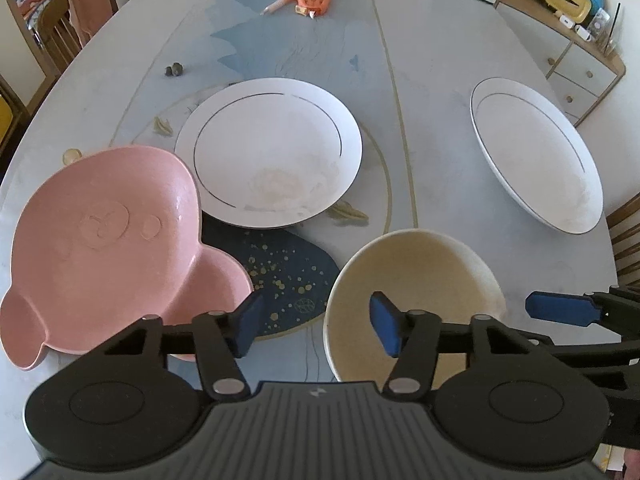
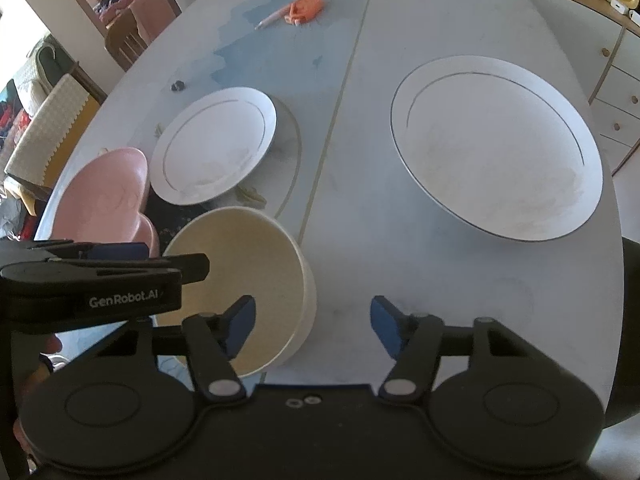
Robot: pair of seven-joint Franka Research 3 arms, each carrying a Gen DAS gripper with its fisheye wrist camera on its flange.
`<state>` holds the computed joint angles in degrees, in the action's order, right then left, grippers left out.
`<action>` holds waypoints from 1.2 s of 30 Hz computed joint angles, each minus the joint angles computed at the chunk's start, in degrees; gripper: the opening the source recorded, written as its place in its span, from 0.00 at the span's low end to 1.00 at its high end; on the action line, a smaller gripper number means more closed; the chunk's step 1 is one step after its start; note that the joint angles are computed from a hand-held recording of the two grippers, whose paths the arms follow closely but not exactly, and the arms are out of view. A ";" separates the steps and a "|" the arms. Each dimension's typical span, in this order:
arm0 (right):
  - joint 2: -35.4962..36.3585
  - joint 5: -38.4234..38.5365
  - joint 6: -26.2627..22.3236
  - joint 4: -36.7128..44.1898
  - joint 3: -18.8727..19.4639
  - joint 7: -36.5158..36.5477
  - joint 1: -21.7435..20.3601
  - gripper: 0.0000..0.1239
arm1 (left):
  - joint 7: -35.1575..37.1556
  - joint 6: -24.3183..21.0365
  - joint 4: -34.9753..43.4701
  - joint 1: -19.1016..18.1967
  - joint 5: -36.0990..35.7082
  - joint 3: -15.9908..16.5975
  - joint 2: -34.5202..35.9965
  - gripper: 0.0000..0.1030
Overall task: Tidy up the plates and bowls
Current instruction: 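Move both tools to the rim of the cream bowl, then close both tools on the cream bowl rim and lift it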
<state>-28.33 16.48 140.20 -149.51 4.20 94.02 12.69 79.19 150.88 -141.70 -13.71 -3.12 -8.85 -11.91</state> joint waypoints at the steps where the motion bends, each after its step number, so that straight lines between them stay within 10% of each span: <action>1: 0.14 0.11 -0.07 0.06 -0.14 -0.20 0.08 0.47 | 0.48 -0.06 0.04 -0.19 -0.40 0.10 0.09 0.44; 17: 1.55 -1.01 -1.57 1.24 0.84 0.69 0.41 0.11 | 1.22 -1.28 0.51 -0.14 -0.92 -0.25 0.57 0.13; 36: -2.48 -4.42 -4.23 1.20 2.12 6.44 0.09 0.06 | 2.51 -2.83 -2.14 -1.88 -2.37 0.78 -5.27 0.02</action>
<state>-30.81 12.06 135.97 -148.32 6.32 100.46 12.78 81.70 148.05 -143.83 -15.58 -5.50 -8.07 -17.18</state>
